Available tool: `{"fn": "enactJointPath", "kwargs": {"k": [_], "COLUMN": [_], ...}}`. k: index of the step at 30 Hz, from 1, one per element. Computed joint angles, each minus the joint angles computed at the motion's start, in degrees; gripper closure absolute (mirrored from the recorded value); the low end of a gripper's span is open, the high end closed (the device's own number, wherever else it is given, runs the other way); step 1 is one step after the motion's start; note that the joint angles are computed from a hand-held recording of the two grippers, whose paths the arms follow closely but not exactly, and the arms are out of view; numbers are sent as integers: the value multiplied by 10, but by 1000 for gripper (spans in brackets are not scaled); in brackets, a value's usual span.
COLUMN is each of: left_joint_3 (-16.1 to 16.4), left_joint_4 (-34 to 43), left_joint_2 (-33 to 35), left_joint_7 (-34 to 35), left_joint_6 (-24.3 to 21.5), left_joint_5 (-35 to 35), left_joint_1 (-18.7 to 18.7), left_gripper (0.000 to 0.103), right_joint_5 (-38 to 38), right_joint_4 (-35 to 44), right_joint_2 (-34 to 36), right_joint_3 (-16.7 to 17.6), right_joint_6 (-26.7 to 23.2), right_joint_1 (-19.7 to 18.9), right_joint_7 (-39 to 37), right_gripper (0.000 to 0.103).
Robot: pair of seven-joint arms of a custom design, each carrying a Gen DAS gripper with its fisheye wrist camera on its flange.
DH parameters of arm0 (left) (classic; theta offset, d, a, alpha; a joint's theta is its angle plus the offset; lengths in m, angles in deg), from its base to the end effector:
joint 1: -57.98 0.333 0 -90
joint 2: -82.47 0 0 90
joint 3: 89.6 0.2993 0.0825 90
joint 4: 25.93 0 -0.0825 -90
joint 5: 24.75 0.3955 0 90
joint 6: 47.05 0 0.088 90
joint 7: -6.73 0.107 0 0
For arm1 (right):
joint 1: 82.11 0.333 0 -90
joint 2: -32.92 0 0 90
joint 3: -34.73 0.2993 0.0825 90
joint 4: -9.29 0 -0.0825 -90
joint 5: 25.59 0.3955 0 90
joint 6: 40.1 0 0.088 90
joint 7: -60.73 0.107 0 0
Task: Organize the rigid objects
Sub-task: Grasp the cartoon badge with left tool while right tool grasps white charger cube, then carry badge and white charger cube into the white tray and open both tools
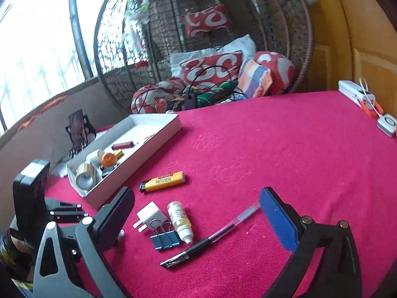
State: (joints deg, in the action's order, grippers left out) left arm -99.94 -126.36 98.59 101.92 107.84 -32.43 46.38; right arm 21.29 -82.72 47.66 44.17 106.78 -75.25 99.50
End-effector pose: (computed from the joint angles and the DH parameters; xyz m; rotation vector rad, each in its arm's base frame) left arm 0.6438 -0.2420 0.4676 -1.5622 2.2273 -0.8809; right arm 0.6712 0.1719 0.5384 -1.9586 1.0131 -0.3013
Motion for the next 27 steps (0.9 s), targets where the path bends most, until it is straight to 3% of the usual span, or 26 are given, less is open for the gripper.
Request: {"fn": "enactJointPath", "kwargs": {"k": [1,2,8,12,14,18,27], "left_joint_3": [-1,-2,-16,-17,-17,-16,6], "left_joint_4": [-7,-17,-65,-89,-99,-116,-129], "left_joint_2": [-4,-10,-44,-64,-72,-85,-109], "left_joint_7": [1,4,41,52,52,53,-13], "left_joint_6": [6,14,50,71,80,101,151], "left_joint_5": [-4,-10,-73,-102,-109,-123,-58], "left_joint_1": [2,4,24,28,26,26,18], "left_gripper": [72,72,72,72,72,72,72], "right_joint_5": [-26,-52,-189,-268,-298,-307,-162], "right_joint_4": [9,14,110,186,191,189,172], "right_joint_2": [5,9,80,132,139,136,94], "right_joint_3": [0,0,-1,-1,-4,0,39], "right_joint_6": [-21,-34,-108,-179,-184,-180,-140], "right_joint_1": [6,13,40,52,57,54,14], "right_joint_7": [-6,-14,-21,-22,-23,-8,-31], "right_gripper": [28,30,32,57,59,60,60]}}
